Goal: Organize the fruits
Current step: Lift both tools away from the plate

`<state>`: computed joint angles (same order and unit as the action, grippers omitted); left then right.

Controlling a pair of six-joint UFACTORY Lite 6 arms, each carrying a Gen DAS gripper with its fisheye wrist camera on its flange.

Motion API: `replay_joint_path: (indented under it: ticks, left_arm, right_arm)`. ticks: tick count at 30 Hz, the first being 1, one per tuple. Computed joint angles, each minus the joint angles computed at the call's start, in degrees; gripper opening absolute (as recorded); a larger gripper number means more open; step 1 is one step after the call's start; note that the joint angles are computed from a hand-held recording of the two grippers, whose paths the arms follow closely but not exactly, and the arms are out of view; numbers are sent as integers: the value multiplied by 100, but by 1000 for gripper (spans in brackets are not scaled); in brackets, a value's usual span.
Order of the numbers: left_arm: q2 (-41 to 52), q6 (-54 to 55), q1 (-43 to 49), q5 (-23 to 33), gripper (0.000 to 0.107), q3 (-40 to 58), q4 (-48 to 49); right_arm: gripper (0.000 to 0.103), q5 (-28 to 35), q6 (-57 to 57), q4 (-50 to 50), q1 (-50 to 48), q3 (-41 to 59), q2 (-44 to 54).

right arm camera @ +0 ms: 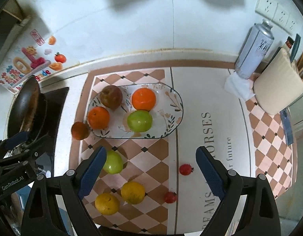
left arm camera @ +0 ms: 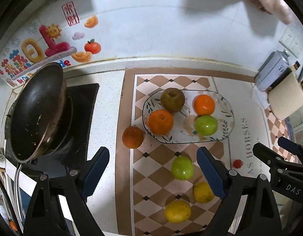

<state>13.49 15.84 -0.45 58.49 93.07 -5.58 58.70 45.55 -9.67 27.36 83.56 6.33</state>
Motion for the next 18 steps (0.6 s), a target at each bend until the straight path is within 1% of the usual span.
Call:
replay_joint_path:
  ticks: [10, 16, 18]
  left_arm:
    - [-1097, 248, 219, 413, 91, -325, -358]
    - [-1478, 257, 214, 595, 91, -329, -426]
    - [-1541, 234, 204, 657, 91, -338, -449]
  right_arm:
    - [94, 903, 542, -593, 752, 537, -630]
    - [94, 1236, 784, -797, 1123, 776, -789]
    - [94, 1251, 817, -790, 1167, 783, -833]
